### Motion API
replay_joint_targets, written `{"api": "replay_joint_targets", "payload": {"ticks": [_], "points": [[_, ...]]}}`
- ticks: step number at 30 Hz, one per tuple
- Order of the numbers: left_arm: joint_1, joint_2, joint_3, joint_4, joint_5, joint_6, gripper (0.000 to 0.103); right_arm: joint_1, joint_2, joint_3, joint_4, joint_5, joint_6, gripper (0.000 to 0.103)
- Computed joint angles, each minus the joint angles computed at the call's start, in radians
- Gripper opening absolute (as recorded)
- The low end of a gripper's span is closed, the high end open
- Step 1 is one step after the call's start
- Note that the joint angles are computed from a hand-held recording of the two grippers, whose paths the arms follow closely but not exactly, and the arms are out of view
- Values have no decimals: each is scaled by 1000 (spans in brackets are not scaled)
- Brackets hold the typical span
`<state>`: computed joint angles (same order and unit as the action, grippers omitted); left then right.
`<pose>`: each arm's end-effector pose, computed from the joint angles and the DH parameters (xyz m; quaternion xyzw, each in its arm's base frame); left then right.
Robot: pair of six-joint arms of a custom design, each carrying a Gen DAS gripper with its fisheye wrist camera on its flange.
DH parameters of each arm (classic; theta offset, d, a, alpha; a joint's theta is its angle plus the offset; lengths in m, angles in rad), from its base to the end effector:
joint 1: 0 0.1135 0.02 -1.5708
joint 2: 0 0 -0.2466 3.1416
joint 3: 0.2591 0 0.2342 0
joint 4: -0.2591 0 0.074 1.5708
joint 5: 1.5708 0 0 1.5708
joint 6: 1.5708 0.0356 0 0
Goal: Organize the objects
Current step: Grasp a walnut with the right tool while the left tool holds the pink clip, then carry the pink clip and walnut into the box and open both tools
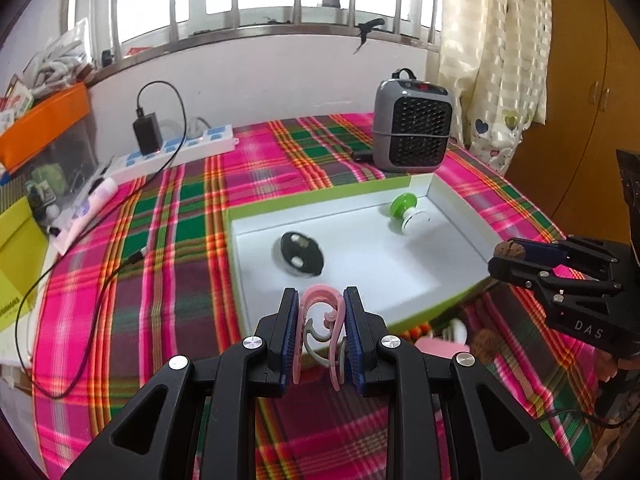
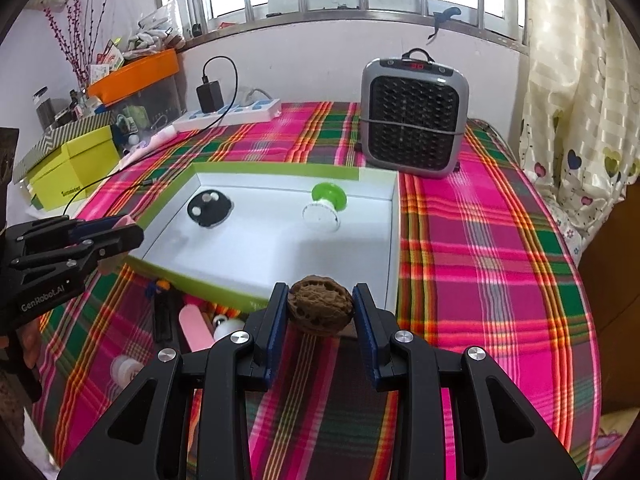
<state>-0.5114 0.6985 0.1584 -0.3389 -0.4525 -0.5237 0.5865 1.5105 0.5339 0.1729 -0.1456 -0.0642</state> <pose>0.1156 -0.0470 0.1255 -0.0817 0.9163 0.0199 0.3915 0.2115 0.1468 0.1270 -0.3214 0.8677 0.1615 0.3432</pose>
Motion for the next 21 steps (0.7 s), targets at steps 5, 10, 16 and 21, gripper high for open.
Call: {"api": "replay_joint_targets", "payload": {"ticks": [5,10,16,21], "points": [[61,100,19,110,61,52,21,-1,29,47,-8,5,-9,34],[131,209,36,218,121,94,21,0,78,103,-14,12,-20,34],[217,372,75,352,207,140,21,1,168,191,-24,42,-41,34],[253,502,120,430,230,176,21,-6,237,263,-37,69,-55,34]]}}
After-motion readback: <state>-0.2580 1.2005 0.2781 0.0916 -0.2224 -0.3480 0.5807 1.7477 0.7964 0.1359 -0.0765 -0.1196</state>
